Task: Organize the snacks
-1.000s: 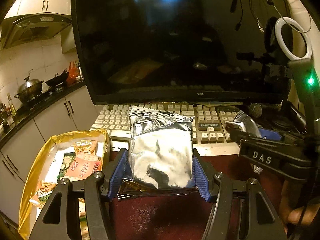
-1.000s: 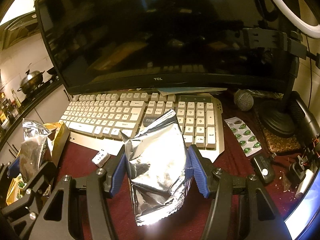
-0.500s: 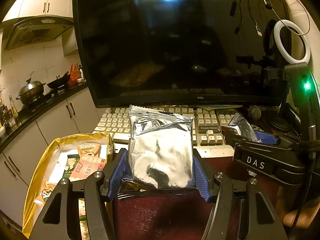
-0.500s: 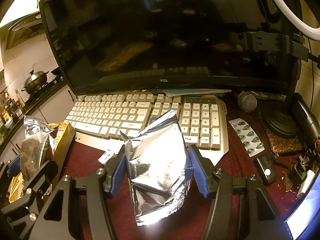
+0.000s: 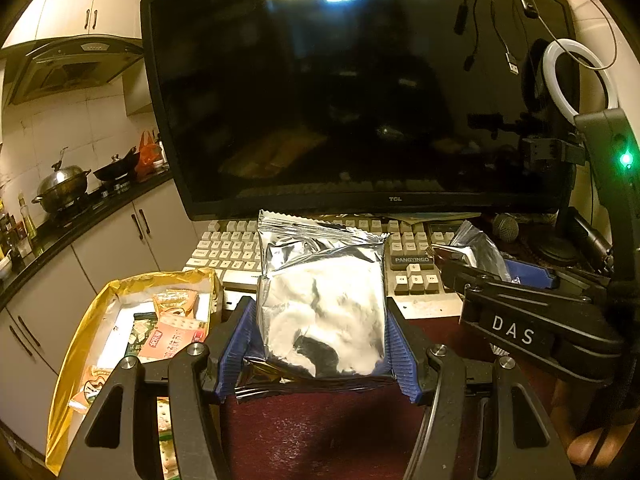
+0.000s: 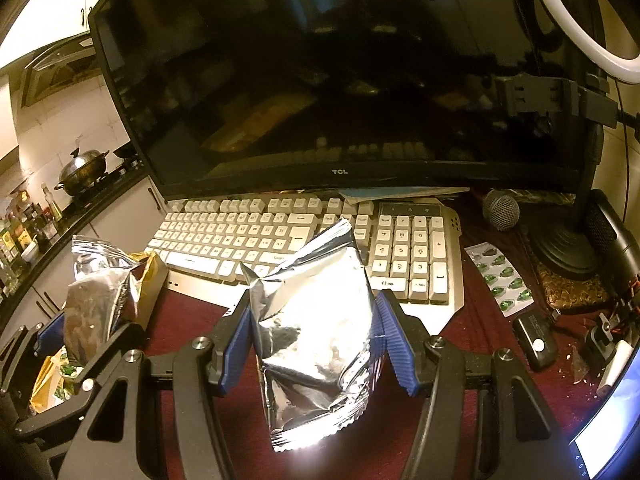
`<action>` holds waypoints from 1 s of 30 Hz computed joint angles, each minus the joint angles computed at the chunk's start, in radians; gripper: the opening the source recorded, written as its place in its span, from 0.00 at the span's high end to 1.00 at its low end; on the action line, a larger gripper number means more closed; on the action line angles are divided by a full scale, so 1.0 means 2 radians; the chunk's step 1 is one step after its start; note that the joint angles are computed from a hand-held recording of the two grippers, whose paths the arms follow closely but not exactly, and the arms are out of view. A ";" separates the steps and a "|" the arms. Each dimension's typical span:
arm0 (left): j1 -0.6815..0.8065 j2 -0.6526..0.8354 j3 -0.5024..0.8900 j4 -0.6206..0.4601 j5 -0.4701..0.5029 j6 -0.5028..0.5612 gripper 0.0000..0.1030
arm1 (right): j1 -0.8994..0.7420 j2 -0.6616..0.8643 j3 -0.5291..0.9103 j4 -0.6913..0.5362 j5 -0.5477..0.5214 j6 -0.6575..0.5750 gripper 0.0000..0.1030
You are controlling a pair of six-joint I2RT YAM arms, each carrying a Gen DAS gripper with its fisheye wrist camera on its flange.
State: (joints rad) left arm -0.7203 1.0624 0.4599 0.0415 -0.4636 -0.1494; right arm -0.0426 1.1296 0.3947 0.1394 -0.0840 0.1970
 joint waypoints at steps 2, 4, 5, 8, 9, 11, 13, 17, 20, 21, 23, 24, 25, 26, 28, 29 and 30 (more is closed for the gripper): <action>-0.002 0.001 0.000 0.002 -0.002 -0.002 0.36 | -0.002 0.000 0.001 0.000 -0.003 -0.001 0.43; 0.000 0.002 0.001 0.003 0.000 -0.003 0.36 | -0.003 -0.001 0.001 -0.002 -0.007 -0.001 0.43; 0.000 0.003 0.001 0.004 0.000 -0.003 0.36 | -0.003 0.000 0.001 -0.003 -0.007 -0.001 0.43; 0.003 0.004 0.002 0.005 0.003 -0.002 0.36 | -0.006 0.003 0.003 -0.004 -0.014 -0.001 0.43; 0.005 0.003 0.003 0.004 0.004 -0.002 0.36 | -0.006 0.002 0.003 -0.004 -0.014 -0.001 0.43; 0.009 -0.001 0.002 0.002 0.006 -0.002 0.36 | -0.007 0.002 0.003 -0.004 -0.015 -0.002 0.43; 0.019 -0.010 -0.001 -0.001 0.011 0.000 0.36 | -0.007 0.005 0.004 -0.003 -0.017 -0.002 0.43; 0.048 -0.030 -0.004 -0.011 0.030 0.002 0.36 | -0.006 0.008 0.005 -0.003 -0.022 -0.002 0.43; 0.076 -0.049 -0.008 -0.025 0.048 0.003 0.36 | -0.001 0.008 0.003 -0.001 -0.020 -0.003 0.43; 0.084 -0.055 -0.010 -0.028 0.051 0.003 0.36 | 0.000 0.008 0.003 0.000 -0.020 -0.004 0.43; 0.100 -0.071 -0.016 -0.035 0.057 0.007 0.36 | 0.003 0.008 0.002 0.001 -0.020 -0.006 0.43; 0.107 -0.079 -0.020 -0.038 0.058 0.009 0.36 | 0.005 0.009 0.002 0.001 -0.020 -0.008 0.42; 0.116 -0.089 -0.024 -0.042 0.060 0.012 0.36 | 0.007 0.010 0.002 0.002 -0.020 -0.009 0.42; 0.127 -0.099 -0.028 -0.046 0.065 0.016 0.36 | 0.011 0.010 0.001 0.003 -0.020 -0.011 0.42; 0.149 -0.112 -0.034 -0.053 0.075 0.022 0.36 | 0.021 0.009 0.000 0.004 -0.019 -0.013 0.42; 0.160 -0.118 -0.037 -0.056 0.079 0.025 0.36 | 0.025 0.008 -0.001 0.004 -0.022 -0.016 0.42; 0.173 -0.125 -0.041 -0.058 0.087 0.029 0.36 | 0.031 0.006 -0.002 0.006 -0.024 -0.017 0.42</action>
